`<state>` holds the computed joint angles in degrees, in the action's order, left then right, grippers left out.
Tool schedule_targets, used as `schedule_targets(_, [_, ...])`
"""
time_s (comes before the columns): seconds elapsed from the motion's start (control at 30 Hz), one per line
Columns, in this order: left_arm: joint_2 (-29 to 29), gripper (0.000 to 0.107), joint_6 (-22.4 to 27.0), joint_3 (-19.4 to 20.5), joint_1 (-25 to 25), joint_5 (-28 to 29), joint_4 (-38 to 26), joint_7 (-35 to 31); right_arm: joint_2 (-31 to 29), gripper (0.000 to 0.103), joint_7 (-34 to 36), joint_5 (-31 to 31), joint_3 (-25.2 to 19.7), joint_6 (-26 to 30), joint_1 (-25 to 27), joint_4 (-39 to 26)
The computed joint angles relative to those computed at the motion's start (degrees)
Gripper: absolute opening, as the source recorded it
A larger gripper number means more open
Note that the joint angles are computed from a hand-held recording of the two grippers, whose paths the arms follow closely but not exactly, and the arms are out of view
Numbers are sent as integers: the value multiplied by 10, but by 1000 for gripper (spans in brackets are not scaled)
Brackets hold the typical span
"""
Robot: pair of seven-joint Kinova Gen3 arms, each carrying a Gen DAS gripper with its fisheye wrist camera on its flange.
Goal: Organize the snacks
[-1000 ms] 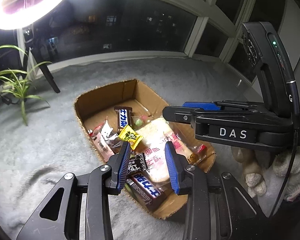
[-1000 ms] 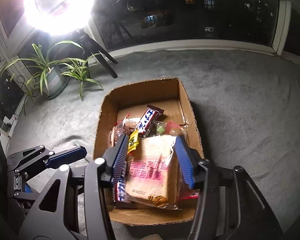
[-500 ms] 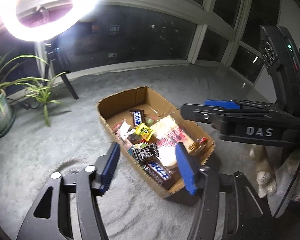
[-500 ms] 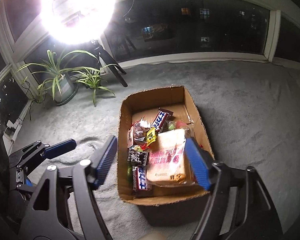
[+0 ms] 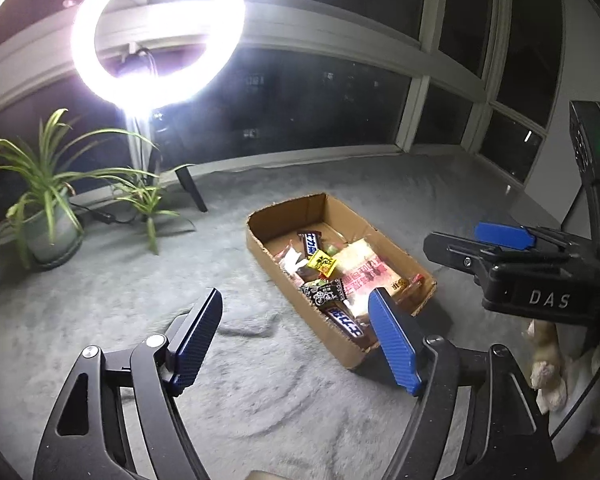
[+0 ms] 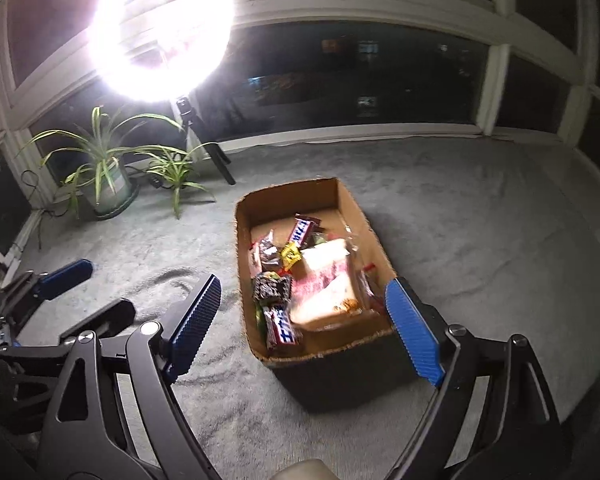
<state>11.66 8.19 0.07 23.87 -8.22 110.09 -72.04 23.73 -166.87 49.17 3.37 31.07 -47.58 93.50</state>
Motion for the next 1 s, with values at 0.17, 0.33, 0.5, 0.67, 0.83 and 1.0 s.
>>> schedule_targets(0.17, [-23,81,2,-23,26,-24,20,31,-5,98,-74,62,11,55,-48,12])
schedule_targets(0.33, [-41,81,8,-20,25,-44,35,65,-15,98,-111,96,-19,74,-44,22])
schedule_targets(0.5, [-51,81,6,-13,20,-74,42,99,-13,98,-118,108,-41,88,-35,18])
schedule_targets(0.67, [-53,81,7,8,0,-68,42,93,-13,98,-122,114,-49,96,-34,16])
schedule_targets(0.83, [-53,81,6,11,-3,-74,42,101,-12,98,-127,117,-53,97,-31,16])
schedule_targets(1.0, [-54,81,6,21,-13,-66,42,90,-12,98,-123,117,-54,98,-30,16])
